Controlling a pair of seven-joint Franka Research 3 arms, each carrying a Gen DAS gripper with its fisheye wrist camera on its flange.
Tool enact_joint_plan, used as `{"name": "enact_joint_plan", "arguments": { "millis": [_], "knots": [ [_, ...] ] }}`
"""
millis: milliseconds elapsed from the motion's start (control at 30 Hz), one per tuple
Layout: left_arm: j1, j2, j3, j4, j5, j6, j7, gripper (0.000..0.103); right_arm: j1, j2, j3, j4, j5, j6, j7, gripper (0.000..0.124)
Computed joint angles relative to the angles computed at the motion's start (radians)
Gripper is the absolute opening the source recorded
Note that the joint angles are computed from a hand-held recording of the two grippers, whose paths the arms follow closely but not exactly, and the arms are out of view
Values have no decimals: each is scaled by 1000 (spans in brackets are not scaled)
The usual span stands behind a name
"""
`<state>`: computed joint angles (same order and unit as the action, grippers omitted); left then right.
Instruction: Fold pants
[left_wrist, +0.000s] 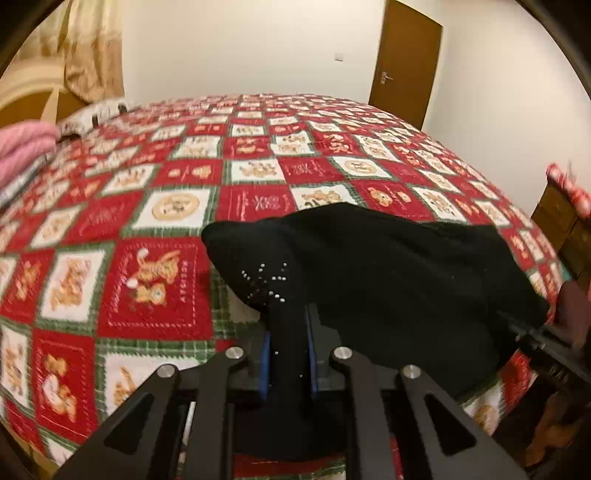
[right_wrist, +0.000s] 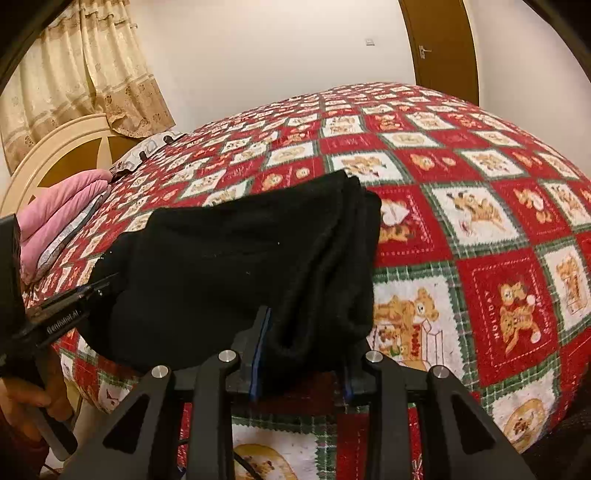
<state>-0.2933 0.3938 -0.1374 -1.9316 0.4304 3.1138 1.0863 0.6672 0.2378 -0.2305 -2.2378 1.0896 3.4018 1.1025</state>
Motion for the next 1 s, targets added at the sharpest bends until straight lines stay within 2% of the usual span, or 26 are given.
{"name": "enact_joint_plan", "arguments": {
  "millis": [67,100,200,233,300,467,500,700,833,1000],
  "knots": [
    [-22,-7,28,-5,18,10,-14,16,65,0,-55,11,49,13,-43,32],
    [-15,-14,24,-12,16,19,-14,16,130,9,-111,40,141,6,-128,32],
    [-17,-29,29,-21,23,31,-13,16,227,21,-183,100,338,20,-337,32],
    [-28,-38,44,-27,32,39,-20,16,240,21,-185,121,402,29,-411,32],
    [-61,-47,84,-33,55,51,-45,16,230,19,-162,146,457,43,-484,32],
    [-124,-70,175,-49,112,75,-116,16,201,15,-89,154,379,104,-465,32],
    [-122,-72,178,-49,117,73,-123,16,192,15,-74,156,367,110,-455,32],
    [-73,-84,145,-66,120,81,-131,16,129,24,3,182,375,126,-454,32],
    [-15,-86,84,-80,92,77,-97,16,86,35,53,203,428,127,-493,32],
    [-1,-87,65,-87,72,66,-80,16,31,28,113,197,427,146,-496,32]
  ]
}}
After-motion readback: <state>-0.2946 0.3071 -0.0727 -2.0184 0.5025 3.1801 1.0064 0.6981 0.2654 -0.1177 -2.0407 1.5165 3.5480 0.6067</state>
